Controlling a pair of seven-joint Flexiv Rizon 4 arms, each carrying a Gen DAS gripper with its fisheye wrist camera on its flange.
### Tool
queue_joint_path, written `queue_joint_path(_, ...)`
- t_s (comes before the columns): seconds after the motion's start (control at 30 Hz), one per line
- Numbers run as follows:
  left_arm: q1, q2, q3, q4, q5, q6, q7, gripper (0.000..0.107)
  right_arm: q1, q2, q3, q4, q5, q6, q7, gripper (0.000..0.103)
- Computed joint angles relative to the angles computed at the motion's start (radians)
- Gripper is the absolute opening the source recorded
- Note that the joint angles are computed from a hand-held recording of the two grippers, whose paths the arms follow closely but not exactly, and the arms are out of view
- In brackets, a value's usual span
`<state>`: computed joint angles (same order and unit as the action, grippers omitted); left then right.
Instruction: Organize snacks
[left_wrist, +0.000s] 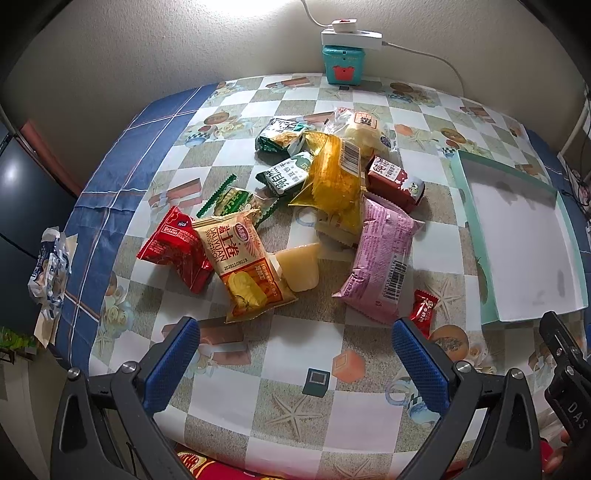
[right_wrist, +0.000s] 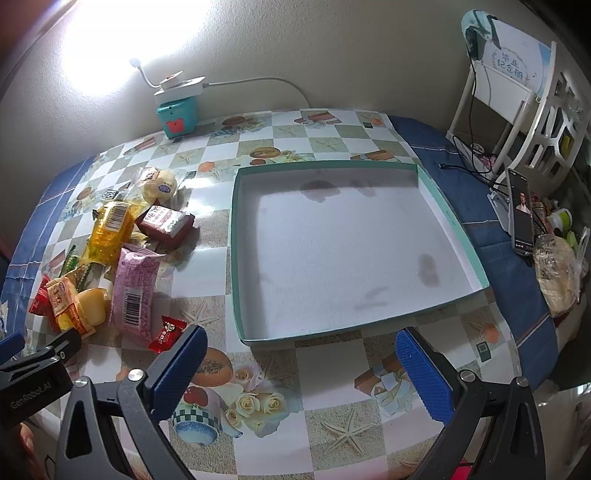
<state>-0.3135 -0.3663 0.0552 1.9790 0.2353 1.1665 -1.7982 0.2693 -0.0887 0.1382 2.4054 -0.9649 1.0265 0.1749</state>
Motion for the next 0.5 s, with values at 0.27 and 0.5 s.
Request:
queue_joint_path(0.27, 0.002, -0.002, -0.002, -0.005, -0.002, -0.012, 0.002, 0.103, -0.002, 0.002, 0.0, 0.001, -0.001, 0.001, 0.001, 0.103)
queue_joint_path(0.5, 0.001, -0.004, -0.002, -0.015, -0.001, -0.033, -0.002, 0.103, -0.002, 0.001, 0.0, 0.001, -0.002, 0.001, 0.002, 0.103)
